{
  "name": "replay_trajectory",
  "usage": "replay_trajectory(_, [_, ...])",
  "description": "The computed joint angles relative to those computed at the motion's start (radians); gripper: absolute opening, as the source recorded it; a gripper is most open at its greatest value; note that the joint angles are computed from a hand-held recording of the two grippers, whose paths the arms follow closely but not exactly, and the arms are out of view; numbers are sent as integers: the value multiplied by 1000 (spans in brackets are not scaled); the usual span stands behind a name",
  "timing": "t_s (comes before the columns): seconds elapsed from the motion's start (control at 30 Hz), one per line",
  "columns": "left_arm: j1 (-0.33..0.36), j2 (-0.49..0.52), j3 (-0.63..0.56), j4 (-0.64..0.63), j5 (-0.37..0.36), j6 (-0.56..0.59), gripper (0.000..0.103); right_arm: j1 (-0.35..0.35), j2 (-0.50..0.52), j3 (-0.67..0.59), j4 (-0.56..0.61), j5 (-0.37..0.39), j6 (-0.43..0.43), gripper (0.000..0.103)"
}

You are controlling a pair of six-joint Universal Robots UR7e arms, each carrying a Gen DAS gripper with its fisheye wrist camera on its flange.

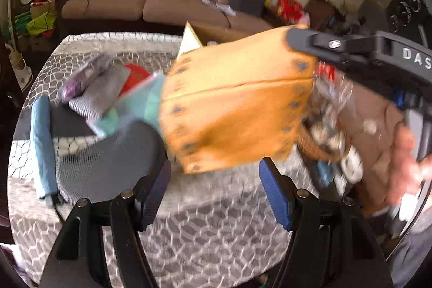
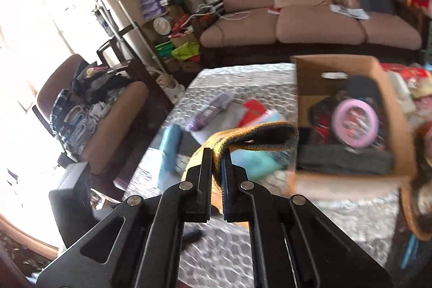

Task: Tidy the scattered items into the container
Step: 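Pull the orange towel out of the pile with the right tool, then lay the orange towel flat on the tablecloth with the right tool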

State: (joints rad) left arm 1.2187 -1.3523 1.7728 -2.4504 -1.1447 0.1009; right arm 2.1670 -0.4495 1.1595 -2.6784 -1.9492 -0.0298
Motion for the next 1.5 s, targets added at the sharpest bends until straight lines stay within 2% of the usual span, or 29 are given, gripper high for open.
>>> replay_trajectory(0.07, [-10,0,27,6,33,-6,68,-4,-72,123,-62,-46,-13,6])
replay_trajectory(0.23, [-9,7,55,60,7,-76,68,-7,-155,312,-143,-234,-76,6])
replay_trajectory(0.33, [-14,-2,86,54,23,-87,68,-14,-148,383,-197,-302,-133,6])
replay_trajectory(0.43, [-14,-16,112,67,71,-111,68,-31,-90,432,-239,-328,-189,6])
replay_trajectory(0.53, [8,-39,136,82,112,-132,68,-49,-28,454,-238,-250,-173,6])
replay_trajectory(0.7, [75,-88,159,113,136,-179,68,-32,32,506,-233,-138,-165,7])
replay_trajectory(0.8, [112,-97,165,141,129,-194,68,-21,26,556,-188,-87,-155,19])
replay_trajectory(0.87, [123,-91,171,162,128,-196,68,-8,0,604,-192,-93,-159,45])
replay_trajectory(1.0, [116,-64,195,166,152,-178,68,-12,-102,695,-246,-79,-133,48])
replay_trajectory(1.1, [96,-21,208,120,222,-131,68,-42,-177,745,-315,-114,-64,51])
replay_trajectory(1.23, [58,43,222,22,369,-51,68,-137,-251,824,-416,-120,96,52])
replay_trajectory(1.4, [21,114,214,-67,460,40,68,-200,-239,862,-498,-107,155,51])
replay_trajectory(1.43, [8,134,222,-115,502,76,68,-201,-224,856,-503,-121,155,51])
replay_trajectory(1.5, [-14,202,233,-232,637,176,68,-194,-190,833,-488,-179,153,51])
